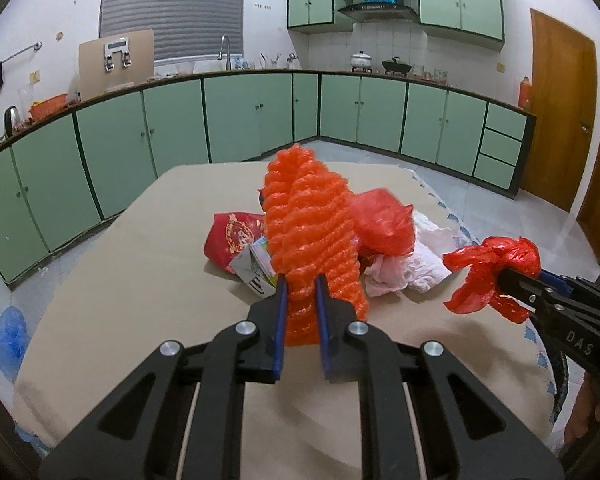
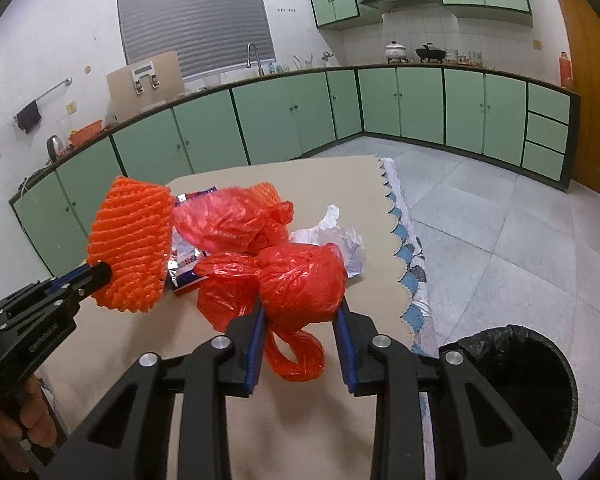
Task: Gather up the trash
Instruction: 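Grasp the red plastic bag with the right tool while the left tool grasps the orange mesh net, then carry the red bag and orange net over the black bin and open both tools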
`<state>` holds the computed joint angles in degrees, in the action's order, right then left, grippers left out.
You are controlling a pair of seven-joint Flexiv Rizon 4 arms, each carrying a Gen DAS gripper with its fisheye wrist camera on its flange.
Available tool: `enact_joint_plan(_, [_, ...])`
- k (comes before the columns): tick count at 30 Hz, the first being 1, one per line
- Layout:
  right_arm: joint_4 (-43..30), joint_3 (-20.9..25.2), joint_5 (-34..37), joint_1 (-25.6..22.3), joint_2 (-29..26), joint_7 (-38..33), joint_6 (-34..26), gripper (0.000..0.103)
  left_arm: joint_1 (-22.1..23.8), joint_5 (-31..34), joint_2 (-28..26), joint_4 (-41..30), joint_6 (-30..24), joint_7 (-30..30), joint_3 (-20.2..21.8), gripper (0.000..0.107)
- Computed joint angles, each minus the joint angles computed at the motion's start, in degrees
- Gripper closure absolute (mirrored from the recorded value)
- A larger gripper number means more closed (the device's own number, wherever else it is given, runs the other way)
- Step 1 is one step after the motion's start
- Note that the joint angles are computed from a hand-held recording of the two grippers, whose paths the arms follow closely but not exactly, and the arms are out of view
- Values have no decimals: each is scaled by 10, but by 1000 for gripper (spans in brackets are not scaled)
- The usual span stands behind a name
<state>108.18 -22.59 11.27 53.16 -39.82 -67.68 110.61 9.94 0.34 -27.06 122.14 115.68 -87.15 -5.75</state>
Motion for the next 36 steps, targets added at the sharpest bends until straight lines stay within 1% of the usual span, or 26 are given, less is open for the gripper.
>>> enact_joint_plan(2, [8,-3,3,3,8,-5,8,72,8,7,7,6,4,-5,-7,95])
enact_joint_plan(6, [24,-5,17,10,25,-20,21,72,4,15,15,18,16,-11,-5,95])
enact_joint_plan(11, [42,-23,46,34,44,-45,29,72,10,36,22,21,20,-17,-15,95])
enact_joint_plan(17, [65,-59,81,72,62,-70,28,72,22,60,24,17,19,-30,-35,95])
enact_joint_plan(20, [76,-80,98,89,69,-75,28,72,19,69,23,14,20,-32,-41,95])
enact_joint_plan(27, [113,-138,139,135,79,-80,33,73,38,107,16,0,11,-42,-84,96])
enact_joint_plan(36, [165,-219,172,188,86,-67,35,73,24,124,-8,-23,1,-36,-121,96])
